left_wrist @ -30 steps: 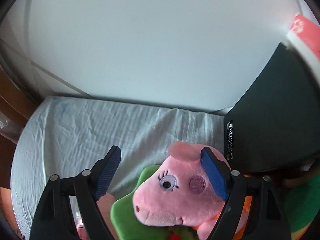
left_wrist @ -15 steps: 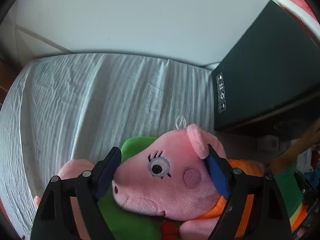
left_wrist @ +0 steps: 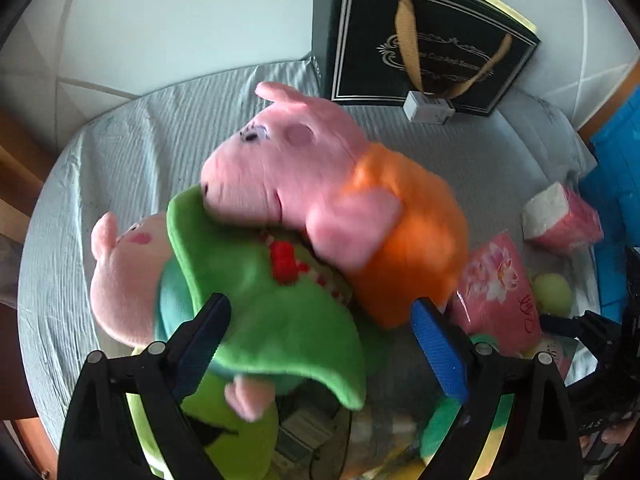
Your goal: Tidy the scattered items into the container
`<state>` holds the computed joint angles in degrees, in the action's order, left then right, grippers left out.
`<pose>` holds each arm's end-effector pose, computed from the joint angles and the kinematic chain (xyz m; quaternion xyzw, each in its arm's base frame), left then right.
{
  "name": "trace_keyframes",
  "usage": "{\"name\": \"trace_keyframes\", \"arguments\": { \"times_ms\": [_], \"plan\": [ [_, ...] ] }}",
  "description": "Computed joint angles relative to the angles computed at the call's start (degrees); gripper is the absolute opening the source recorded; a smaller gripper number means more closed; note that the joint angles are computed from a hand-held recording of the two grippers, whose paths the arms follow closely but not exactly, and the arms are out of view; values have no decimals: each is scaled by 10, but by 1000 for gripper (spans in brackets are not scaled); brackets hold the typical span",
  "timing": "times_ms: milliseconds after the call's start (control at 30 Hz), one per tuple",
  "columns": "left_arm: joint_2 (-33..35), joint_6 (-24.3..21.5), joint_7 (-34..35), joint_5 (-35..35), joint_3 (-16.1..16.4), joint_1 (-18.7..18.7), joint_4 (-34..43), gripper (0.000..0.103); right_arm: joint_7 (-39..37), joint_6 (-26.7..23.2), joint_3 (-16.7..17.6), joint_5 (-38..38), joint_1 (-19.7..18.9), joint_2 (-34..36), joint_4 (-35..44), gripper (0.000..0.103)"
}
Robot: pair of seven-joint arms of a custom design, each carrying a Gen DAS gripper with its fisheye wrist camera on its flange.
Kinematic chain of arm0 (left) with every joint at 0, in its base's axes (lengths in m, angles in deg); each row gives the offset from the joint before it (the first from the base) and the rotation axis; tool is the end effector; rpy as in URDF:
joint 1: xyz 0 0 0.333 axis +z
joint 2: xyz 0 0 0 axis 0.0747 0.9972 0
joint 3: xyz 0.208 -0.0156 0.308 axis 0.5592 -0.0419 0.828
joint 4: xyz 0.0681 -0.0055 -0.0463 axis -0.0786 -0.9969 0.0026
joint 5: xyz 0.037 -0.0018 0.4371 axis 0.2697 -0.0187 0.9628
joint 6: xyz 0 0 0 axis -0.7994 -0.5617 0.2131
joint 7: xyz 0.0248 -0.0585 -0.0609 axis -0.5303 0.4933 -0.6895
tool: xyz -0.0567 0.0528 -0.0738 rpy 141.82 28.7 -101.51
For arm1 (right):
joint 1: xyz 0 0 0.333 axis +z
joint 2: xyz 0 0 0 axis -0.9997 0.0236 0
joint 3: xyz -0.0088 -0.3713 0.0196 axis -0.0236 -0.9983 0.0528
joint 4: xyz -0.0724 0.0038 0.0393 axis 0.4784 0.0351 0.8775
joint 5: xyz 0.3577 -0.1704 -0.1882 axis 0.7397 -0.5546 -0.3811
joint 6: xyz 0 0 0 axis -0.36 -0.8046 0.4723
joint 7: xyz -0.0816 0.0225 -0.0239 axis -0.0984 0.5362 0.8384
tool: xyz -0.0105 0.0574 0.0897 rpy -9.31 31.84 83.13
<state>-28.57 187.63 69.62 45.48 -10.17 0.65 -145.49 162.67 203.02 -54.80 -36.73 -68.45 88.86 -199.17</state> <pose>0.5926 -0.1440 0.3942 -0.5644 0.8065 -0.1520 0.0887 0.4830 0.2167 0.3252 -0.6469 0.7317 0.0882 0.1960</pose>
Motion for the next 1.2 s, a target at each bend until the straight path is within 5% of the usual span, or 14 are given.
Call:
{"name": "trace_keyframes", "arguments": {
  "times_ms": [133,267,533,700,833,967,1200],
  "plan": [
    [-75,34,55,-66,-4,-12,-81,91,22,30,18,1,25,-40,-47,103],
    [-140,110,37,-43,16,-39,-147,92,87,55,20,-58,32,-96,-81,103],
    [-191,97,46,-75,79,-78,-161,92,208,103,21,-232,-28,-137,-92,103],
    [-178,112,34,-75,88,-69,-153,92,431,124,95,-511,-163,-75,-20,84],
    [-122,130,27,-77,83,-60,-110,92,621,96,74,-759,-179,32,94,84],
    [-21,150,-17,-51,59,-35,-17,92,646,93,28,-781,-148,125,182,85],
    [115,110,-90,10,29,5,123,92,582,51,-31,-738,-96,280,349,98]
  ]
}}
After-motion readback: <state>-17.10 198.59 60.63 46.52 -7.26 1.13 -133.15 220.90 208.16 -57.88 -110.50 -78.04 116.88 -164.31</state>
